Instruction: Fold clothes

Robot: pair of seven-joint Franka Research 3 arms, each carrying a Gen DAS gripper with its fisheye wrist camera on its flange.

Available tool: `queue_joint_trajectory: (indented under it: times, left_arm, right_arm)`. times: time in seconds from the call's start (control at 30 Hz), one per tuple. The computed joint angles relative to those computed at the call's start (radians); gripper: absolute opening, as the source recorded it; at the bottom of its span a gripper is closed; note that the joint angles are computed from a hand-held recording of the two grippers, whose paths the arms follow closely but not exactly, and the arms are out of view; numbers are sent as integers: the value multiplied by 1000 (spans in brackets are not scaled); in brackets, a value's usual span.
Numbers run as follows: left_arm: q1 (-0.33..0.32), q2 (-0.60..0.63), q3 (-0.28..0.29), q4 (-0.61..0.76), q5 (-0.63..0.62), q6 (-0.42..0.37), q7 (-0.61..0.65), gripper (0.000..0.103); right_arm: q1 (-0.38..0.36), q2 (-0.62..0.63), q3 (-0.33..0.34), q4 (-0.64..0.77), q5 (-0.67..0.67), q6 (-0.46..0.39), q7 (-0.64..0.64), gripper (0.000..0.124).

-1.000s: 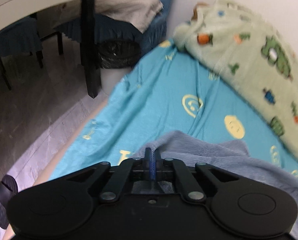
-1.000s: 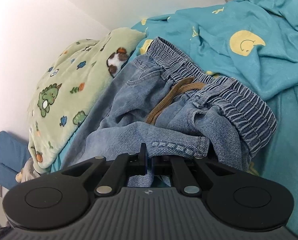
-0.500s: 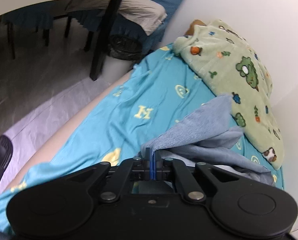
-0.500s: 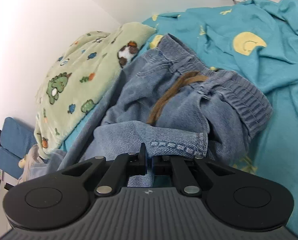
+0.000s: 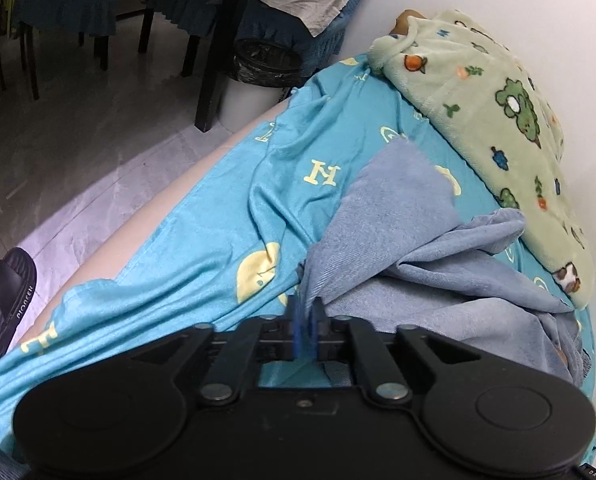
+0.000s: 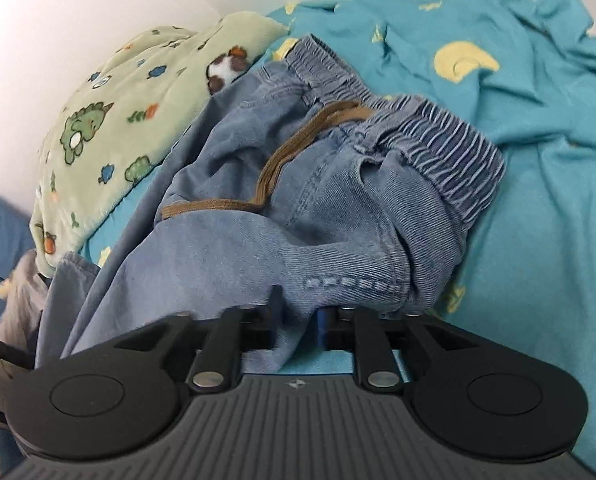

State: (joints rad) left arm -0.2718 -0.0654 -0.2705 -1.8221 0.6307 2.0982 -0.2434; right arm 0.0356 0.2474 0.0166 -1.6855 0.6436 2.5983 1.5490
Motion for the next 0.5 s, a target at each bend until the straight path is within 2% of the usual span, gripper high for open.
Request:
queue_joint_trajectory:
  times: [0.07, 0.13, 0.23, 0.37, 0.47, 0.5]
  left_arm:
    - [5, -17, 5, -21, -4, 23, -12, 20]
    - [16, -32, 12, -44, -15, 60, -35, 38]
    - [37, -56, 25, -89, -39, 152, -77, 39]
    - [82, -101, 39, -165, -65, 309, -172, 39]
    - [118, -118, 45, -180, -53, 369, -184, 39]
    - [126, -108, 52, -169, -65, 379, -150, 40]
  right_arm:
    - [0, -14, 5, -19, 12, 24, -24, 38]
    - [10, -33, 1, -45, -1, 69, -35, 39]
    - [14, -45, 0, -67, 8, 124, -37, 40]
    - [-5, -38, 7, -59, 82, 106, -28, 41]
    - [-8, -37, 8, -57, 113, 101, -19, 41]
    - [-7, -33, 6, -53, 109, 98, -10, 42]
